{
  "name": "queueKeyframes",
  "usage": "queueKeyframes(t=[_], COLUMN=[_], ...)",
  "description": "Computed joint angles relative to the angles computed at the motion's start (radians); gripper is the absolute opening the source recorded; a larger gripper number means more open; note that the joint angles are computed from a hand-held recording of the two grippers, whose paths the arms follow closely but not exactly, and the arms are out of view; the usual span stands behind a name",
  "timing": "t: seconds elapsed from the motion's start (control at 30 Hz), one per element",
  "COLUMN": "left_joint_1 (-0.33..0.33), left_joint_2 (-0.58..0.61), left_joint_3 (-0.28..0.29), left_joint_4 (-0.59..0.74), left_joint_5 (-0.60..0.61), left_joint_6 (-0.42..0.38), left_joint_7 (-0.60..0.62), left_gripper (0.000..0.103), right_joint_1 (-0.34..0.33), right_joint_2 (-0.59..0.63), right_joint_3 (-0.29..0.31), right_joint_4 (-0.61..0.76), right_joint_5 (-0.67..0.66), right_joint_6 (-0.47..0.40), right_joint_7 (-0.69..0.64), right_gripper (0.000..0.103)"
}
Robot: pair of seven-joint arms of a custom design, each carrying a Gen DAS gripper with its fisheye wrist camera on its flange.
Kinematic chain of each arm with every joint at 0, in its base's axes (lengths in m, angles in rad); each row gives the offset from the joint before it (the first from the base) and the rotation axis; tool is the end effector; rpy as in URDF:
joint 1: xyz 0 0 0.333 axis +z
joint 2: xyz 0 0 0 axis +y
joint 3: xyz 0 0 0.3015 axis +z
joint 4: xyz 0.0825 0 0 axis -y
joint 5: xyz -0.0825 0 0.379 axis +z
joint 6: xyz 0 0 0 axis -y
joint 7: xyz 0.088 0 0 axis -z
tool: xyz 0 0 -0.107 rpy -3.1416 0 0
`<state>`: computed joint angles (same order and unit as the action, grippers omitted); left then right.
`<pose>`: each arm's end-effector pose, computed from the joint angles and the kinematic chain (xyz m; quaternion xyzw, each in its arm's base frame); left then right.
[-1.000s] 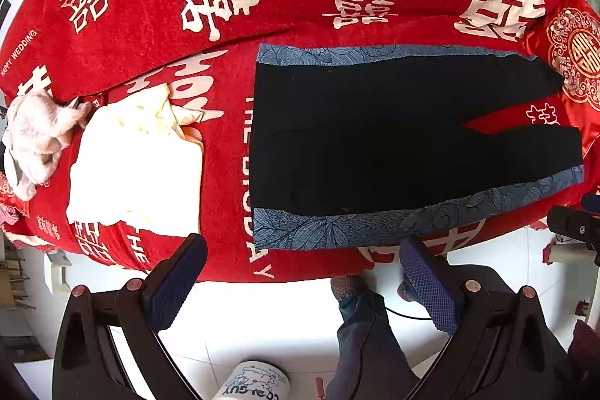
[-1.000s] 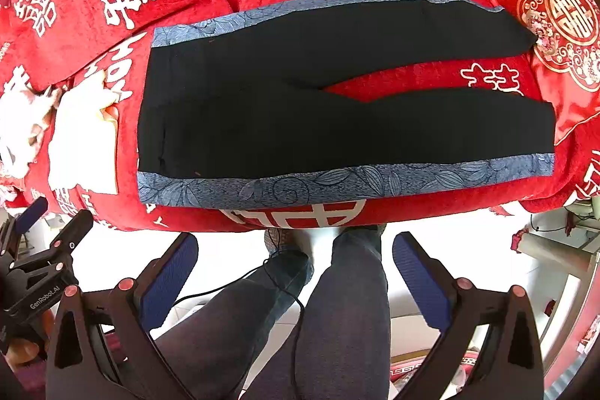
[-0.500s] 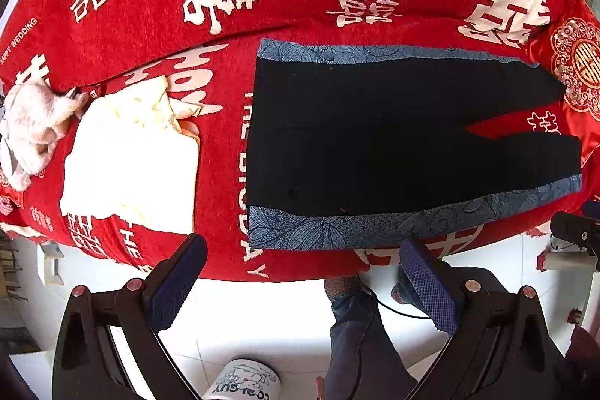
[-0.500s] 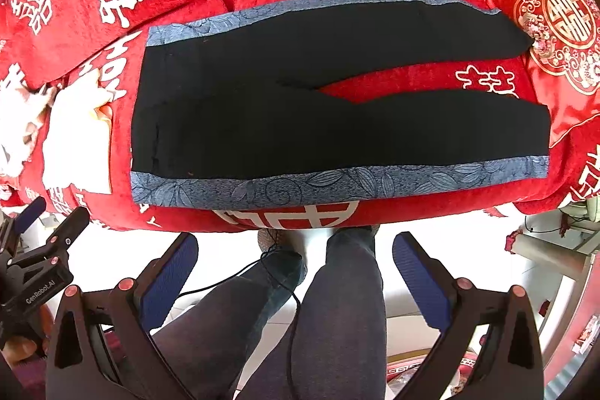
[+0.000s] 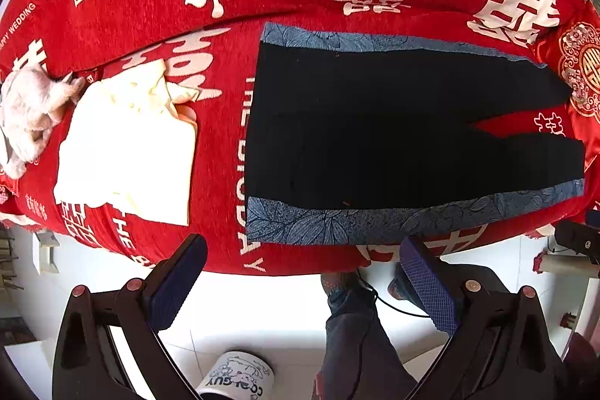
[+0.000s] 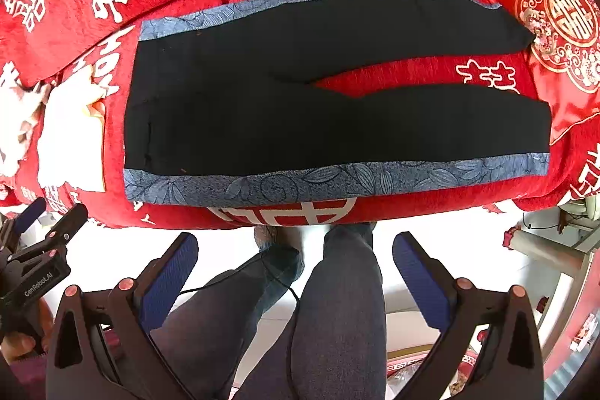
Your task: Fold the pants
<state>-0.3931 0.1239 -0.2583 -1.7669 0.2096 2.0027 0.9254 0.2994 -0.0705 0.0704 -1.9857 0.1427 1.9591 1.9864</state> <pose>0.4916 -0.3514 0.4878 -0.6752 0.7308 -0.0464 0.0889 0.4985 0.2040 0.4867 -0.6704 0.7389 0.0508 0.0447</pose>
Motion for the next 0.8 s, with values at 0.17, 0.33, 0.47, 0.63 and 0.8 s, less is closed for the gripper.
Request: queueKeyframes(t=[0.17, 0.33, 0.47, 0.63, 0.8], left_joint_1=[0.004, 0.014, 0.037, 0.058, 0.066], left_joint_2=[0.008, 0.014, 0.006, -0.010, 0.029], left_joint_3=[0.003, 0.009, 0.016, 0.023, 0.026], left_joint_4=[-0.002, -0.011, -0.052, -0.140, -0.189], left_joint_5=[-0.013, -0.043, -0.120, -0.169, -0.182], left_joint_6=[-0.003, 0.009, 0.052, 0.138, 0.218], left_joint_7=[0.005, 0.010, 0.002, -0.044, -0.080], left_gripper=[0.103, 0.103, 0.103, 0.103, 0.103], right_joint_1=[-0.002, -0.005, -0.012, -0.023, -0.019], right_joint_2=[0.006, 0.010, 0.007, 0.004, 0.067], right_joint_3=[-0.001, -0.003, -0.012, -0.032, -0.026], right_joint_4=[-0.005, -0.013, -0.044, -0.134, -0.206], right_joint_5=[0.009, 0.022, 0.083, 0.316, 0.584], right_joint_6=[-0.004, 0.006, 0.049, 0.161, 0.262], right_joint_7=[0.003, 0.009, -0.011, -0.106, -0.301], right_gripper=[0.103, 0.103, 0.103, 0.103, 0.103])
